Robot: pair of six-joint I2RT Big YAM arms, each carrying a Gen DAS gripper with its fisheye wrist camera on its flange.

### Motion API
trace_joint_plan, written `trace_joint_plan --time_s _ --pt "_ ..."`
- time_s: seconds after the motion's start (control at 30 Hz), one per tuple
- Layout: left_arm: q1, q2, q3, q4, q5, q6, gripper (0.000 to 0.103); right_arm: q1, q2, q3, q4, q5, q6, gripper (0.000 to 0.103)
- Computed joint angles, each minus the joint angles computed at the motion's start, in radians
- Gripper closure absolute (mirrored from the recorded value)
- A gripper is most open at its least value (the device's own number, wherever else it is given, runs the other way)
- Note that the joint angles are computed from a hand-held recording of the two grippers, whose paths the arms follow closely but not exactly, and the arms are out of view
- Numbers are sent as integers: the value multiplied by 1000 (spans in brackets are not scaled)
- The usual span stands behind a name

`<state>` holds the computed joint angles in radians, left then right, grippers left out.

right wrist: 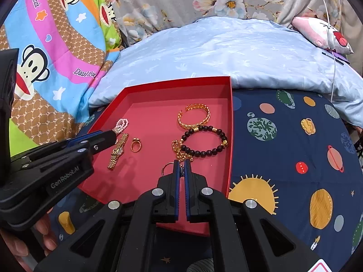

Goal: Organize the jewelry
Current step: 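Open both tools to drop the earrings into the box, then lift both open tools back over the remaining jewelry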

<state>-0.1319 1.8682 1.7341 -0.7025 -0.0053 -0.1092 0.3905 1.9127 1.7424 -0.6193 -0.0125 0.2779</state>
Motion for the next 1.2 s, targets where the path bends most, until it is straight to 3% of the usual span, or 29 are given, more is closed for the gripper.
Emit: trace_joint_plan --time_s 0.23,0.47,0.63,1.07,1.2 --pt "4 26 24 -22 4 -17 84 -2 12 6 -6 -1 0 98" --pt "7 6 0 3 -25 -37 51 -3 -4 -16 12 4 14 96" --pt "15 -40 -46 28 -36 -64 45 -1 -43 -63 40 4 28 95" --pt "45 -219 -235 72 -52 -105 42 32 -215 -259 93 6 49 93" --pt "50 -288 -330 78 -54 -117 42 55 -258 -325 102 6 65 81"
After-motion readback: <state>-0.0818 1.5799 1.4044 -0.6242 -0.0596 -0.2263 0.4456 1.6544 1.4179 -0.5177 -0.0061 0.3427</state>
